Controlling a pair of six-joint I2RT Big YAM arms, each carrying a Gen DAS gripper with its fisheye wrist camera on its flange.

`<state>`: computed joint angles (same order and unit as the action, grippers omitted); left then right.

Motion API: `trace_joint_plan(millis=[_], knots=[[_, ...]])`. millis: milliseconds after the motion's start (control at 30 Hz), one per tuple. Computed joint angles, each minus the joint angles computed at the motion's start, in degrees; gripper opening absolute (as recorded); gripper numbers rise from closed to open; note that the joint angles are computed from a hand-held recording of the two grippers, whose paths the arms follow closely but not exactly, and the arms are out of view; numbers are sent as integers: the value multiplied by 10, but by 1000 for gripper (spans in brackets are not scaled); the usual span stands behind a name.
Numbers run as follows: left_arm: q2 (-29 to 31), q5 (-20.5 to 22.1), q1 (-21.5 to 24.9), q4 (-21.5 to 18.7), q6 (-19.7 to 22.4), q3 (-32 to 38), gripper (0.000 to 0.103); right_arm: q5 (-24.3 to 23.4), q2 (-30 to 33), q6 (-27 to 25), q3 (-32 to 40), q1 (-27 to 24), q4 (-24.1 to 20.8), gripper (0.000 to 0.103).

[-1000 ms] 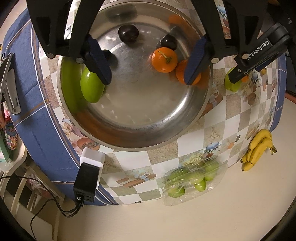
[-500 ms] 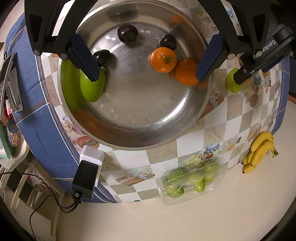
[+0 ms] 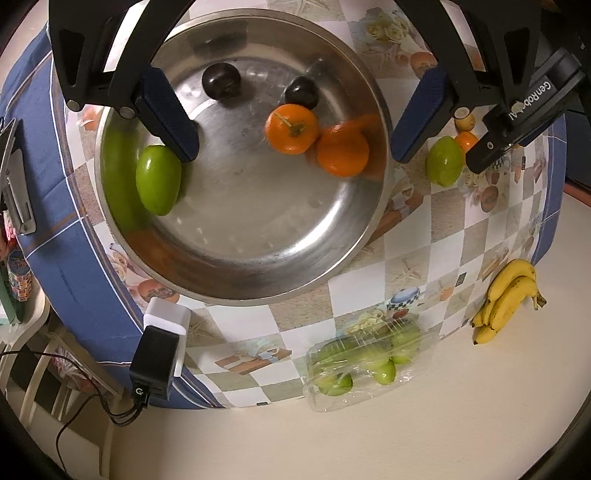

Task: Organize fruits
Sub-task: 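Withdraw both open tools from the bowl toward the remaining fruit, then close the right tool on another green apple while the left tool reaches a small brown fruit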

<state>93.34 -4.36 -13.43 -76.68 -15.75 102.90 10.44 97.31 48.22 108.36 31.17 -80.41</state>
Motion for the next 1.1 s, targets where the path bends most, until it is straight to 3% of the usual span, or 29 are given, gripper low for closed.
trace_joint_plan(millis=[267, 1100], knots=[[-3, 24, 23, -12, 24, 9, 103, -28, 18, -6, 22, 10, 2, 103], [-19, -14, 139, -16, 99, 3, 103, -44, 143, -39, 199, 79, -45, 103]])
